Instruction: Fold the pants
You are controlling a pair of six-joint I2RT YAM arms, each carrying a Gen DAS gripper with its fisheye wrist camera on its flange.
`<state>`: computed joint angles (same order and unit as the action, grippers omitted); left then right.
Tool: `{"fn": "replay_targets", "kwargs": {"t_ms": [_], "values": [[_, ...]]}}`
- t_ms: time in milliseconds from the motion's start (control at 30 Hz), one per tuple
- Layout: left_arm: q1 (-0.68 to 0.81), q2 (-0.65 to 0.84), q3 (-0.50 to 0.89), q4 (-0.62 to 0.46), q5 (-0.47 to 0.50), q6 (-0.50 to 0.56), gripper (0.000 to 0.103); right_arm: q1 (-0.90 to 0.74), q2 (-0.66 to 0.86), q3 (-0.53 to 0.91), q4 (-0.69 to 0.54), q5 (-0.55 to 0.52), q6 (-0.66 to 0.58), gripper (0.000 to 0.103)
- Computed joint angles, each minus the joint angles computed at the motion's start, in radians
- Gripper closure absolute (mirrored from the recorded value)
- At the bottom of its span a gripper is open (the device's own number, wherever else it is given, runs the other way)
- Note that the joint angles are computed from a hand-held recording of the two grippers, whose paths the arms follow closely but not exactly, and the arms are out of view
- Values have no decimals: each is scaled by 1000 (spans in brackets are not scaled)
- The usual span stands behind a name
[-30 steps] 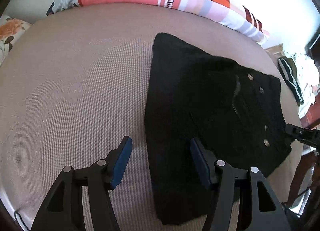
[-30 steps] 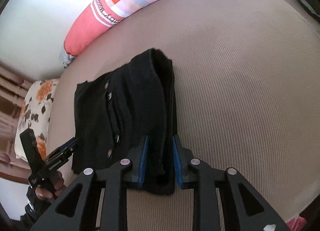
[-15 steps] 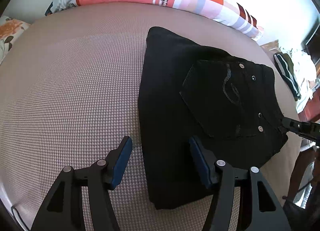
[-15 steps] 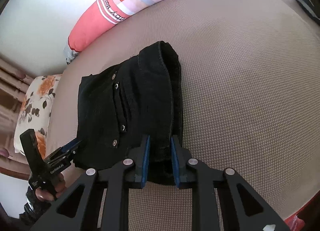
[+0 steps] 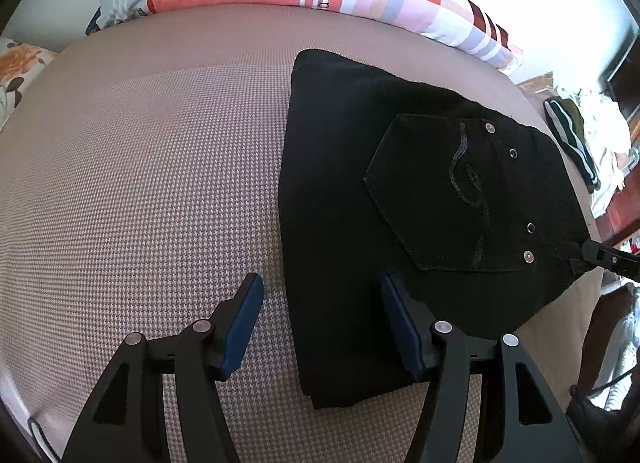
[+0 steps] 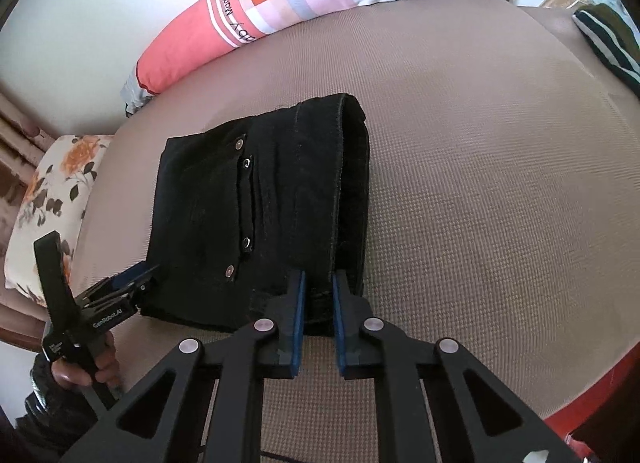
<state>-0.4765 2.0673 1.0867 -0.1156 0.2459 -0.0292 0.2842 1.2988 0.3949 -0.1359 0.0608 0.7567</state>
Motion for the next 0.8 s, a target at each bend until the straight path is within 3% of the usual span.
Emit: {"fn": "replay_targets", "kwargs": {"t_ms": [133, 400, 500, 667, 800], "values": [[-6, -10, -23, 21, -7, 22, 41, 5, 24, -8, 7, 4, 0, 92], [-26, -3, -41, 55, -32, 10, 41, -99, 111, -42, 110, -113, -32, 92], [-24, 1, -34, 51, -27, 5, 41, -118, 107, -52, 122, -138, -38, 87], [-29, -13, -46, 59, -58, -4, 41, -96, 110, -23, 75, -85, -59, 73], [-30, -11, -37, 53, -91, -17, 41, -135, 120, -10, 82, -115, -86, 70]]}}
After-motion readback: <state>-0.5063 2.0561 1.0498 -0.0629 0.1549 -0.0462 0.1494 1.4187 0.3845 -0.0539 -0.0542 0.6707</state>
